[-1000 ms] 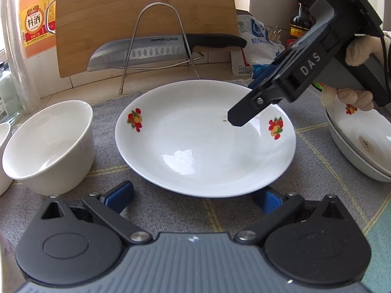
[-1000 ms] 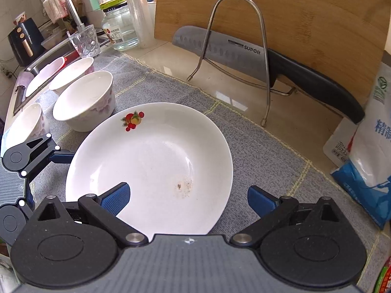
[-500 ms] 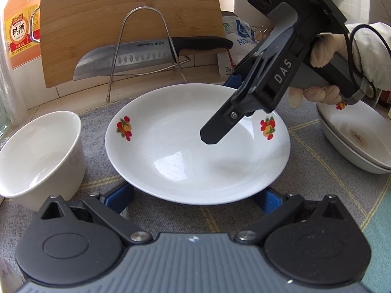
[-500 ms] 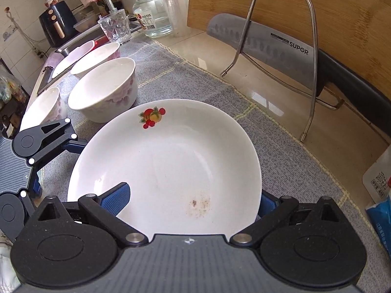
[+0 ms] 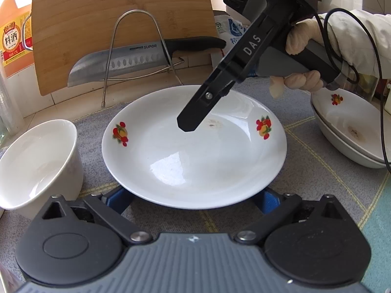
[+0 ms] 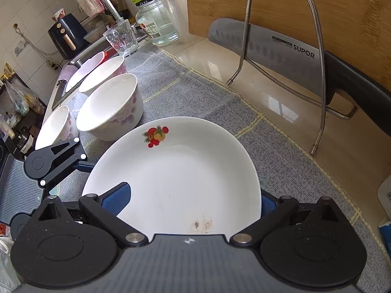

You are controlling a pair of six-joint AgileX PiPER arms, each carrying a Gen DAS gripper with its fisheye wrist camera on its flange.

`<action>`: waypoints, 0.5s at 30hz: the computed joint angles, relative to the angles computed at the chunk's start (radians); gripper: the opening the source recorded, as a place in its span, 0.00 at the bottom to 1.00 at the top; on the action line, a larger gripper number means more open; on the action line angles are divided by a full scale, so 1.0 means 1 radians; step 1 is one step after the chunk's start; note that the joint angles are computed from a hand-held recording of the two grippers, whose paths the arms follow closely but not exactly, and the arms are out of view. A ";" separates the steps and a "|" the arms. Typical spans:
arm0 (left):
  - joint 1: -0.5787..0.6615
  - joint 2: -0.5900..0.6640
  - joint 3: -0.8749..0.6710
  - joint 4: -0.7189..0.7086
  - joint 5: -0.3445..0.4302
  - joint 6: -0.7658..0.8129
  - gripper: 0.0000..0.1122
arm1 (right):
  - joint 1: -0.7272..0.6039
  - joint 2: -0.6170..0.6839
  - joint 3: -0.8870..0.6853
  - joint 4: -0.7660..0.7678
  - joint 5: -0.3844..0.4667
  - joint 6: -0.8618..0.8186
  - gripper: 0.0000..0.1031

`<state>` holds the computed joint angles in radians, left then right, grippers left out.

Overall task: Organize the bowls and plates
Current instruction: 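Carry the flower-patterned plate with the right gripper toward the stacked plates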

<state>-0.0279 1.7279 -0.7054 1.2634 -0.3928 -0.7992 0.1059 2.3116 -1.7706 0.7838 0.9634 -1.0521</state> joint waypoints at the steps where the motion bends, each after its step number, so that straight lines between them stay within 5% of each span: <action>1: -0.001 0.000 0.000 0.000 0.001 0.000 0.89 | 0.000 0.001 -0.003 0.000 0.003 0.004 1.00; 15: -0.026 -0.033 0.028 -0.059 0.032 0.074 0.89 | 0.008 -0.053 0.080 -0.002 -0.053 0.022 1.00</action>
